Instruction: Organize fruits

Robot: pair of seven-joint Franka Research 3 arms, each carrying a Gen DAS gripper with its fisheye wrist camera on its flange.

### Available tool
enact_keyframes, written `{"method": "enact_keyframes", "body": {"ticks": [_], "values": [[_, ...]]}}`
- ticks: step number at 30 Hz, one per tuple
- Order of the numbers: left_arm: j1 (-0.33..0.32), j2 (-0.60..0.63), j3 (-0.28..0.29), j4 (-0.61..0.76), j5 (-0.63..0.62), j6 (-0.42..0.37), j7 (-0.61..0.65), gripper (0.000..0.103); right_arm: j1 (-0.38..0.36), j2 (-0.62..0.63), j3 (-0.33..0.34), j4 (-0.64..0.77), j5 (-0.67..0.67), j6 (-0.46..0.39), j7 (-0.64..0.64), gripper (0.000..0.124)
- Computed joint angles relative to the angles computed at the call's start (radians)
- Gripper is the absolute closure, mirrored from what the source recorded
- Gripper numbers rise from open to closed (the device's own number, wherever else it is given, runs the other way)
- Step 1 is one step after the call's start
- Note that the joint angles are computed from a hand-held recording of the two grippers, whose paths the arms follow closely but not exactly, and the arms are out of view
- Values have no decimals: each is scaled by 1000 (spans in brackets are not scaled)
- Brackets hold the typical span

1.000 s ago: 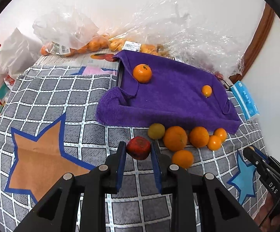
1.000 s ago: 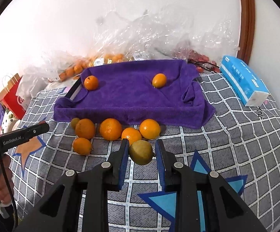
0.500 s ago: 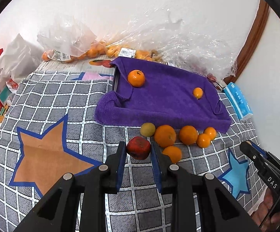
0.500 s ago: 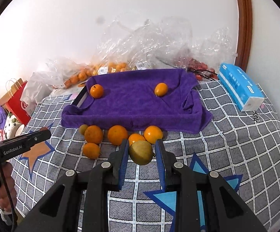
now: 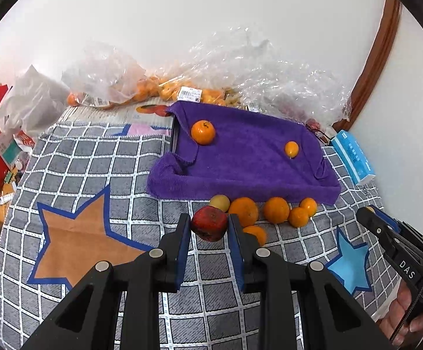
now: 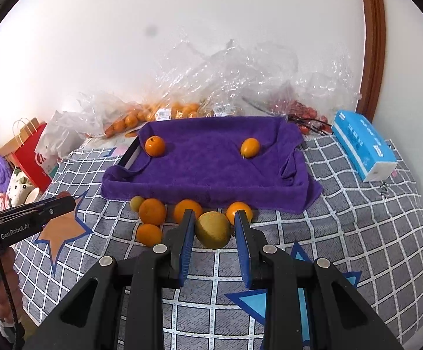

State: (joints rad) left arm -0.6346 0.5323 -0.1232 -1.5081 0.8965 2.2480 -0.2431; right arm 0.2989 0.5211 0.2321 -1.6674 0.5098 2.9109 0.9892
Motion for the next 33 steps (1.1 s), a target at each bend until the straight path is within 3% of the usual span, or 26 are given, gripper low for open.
{"method": "enact_keyframes", "body": {"ticks": [10, 33], "values": [[6, -14, 2, 12, 18, 26, 17, 78, 21, -14, -21, 14, -31, 16, 32, 96], [-1, -4, 14, 114, 42, -63, 113, 78, 24, 33, -21, 117, -61, 27, 59, 96]]}}
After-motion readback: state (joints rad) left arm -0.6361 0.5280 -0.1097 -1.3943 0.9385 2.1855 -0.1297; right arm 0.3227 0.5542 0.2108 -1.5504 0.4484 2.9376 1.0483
